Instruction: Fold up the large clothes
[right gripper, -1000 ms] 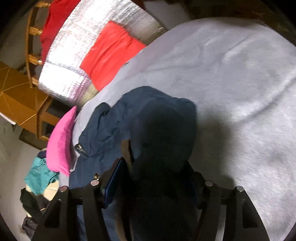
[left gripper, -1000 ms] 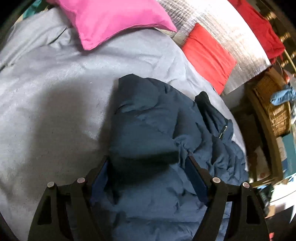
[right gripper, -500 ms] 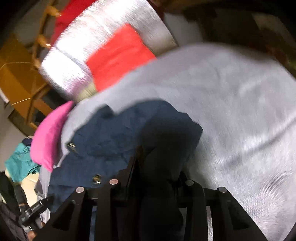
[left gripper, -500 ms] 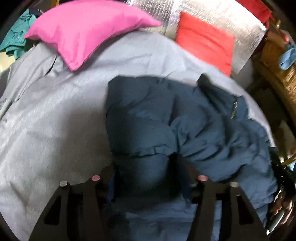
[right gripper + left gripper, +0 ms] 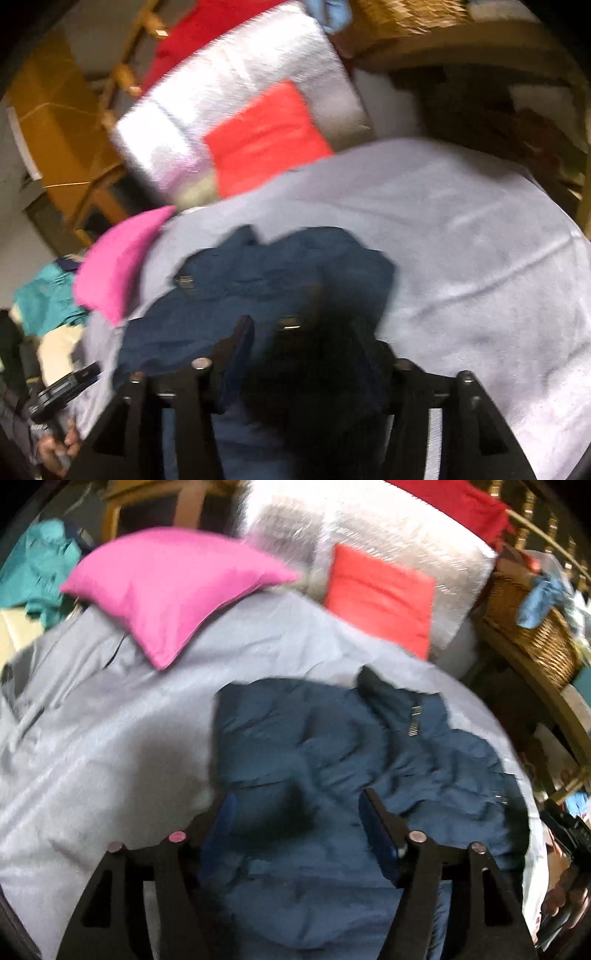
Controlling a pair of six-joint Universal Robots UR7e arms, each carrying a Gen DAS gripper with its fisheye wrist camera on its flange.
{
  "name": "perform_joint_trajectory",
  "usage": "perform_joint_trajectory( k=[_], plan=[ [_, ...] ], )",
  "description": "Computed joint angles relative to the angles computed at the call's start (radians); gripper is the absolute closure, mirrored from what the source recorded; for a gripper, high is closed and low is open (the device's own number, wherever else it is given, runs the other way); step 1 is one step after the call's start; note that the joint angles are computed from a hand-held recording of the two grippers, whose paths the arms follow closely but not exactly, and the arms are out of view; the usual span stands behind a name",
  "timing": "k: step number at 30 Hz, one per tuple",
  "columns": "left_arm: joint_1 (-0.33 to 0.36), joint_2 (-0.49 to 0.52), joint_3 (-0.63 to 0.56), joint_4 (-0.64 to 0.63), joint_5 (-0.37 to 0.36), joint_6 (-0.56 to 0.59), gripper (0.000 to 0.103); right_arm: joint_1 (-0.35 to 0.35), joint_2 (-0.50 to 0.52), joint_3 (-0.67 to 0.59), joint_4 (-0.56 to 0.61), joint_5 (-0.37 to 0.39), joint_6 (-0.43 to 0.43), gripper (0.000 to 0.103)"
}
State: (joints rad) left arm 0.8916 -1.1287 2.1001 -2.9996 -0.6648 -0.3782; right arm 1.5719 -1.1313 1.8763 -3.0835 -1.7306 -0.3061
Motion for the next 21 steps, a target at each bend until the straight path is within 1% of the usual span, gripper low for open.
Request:
perform_joint_trajectory(
  k=[1, 3, 6, 7, 8, 9, 11, 14, 16, 18, 20, 21],
  plan=[
    [-0.003, 0.017, -0.004, -0.023, -0.003, 0.021, 0.029, 0.007, -0.002, 0.005, 0.006, 0.005, -0.007, 0.066],
    [0.001, 0.053, -0.029, -0.017, -0.015, 0.036, 0.029, 0.027, 0.018, 0.001, 0.038, 0.006, -0.016, 0.066],
    [0.031, 0.089, -0.073, 0.062, -0.045, -0.002, 0.029, 0.046, 0.072, -0.032, 0.105, -0.021, 0.009, 0.067],
    [0.045, 0.102, -0.092, 0.115, -0.045, -0.034, 0.029, 0.048, 0.086, -0.048, 0.134, -0.033, 0.023, 0.067],
    [0.057, 0.113, -0.108, 0.164, -0.042, -0.059, 0.029, 0.048, 0.104, -0.070, 0.165, -0.049, 0.035, 0.067],
    [0.068, 0.123, -0.116, 0.180, -0.048, -0.059, 0.029, 0.047, 0.121, -0.093, 0.219, -0.076, 0.060, 0.068],
    [0.069, 0.126, -0.108, 0.175, -0.044, -0.042, 0.029, 0.031, 0.136, -0.108, 0.262, -0.078, 0.085, 0.068],
    [0.064, 0.112, -0.103, 0.210, -0.047, -0.062, 0.029, 0.036, 0.134, -0.110, 0.278, -0.104, 0.070, 0.070],
    [0.064, 0.092, -0.094, 0.218, -0.065, -0.085, 0.029, 0.038, 0.129, -0.111, 0.292, -0.107, 0.064, 0.067],
    [0.056, 0.068, -0.078, 0.230, -0.072, -0.109, 0.029, 0.036, 0.100, -0.097, 0.306, -0.088, 0.068, 0.067],
    [0.036, 0.034, -0.046, 0.237, -0.061, -0.123, 0.029, 0.029, 0.064, -0.070, 0.301, -0.055, 0.066, 0.060],
    [0.025, 0.013, -0.027, 0.238, -0.048, -0.123, 0.029, 0.024, 0.044, -0.051, 0.287, -0.042, 0.054, 0.049]
  ],
)
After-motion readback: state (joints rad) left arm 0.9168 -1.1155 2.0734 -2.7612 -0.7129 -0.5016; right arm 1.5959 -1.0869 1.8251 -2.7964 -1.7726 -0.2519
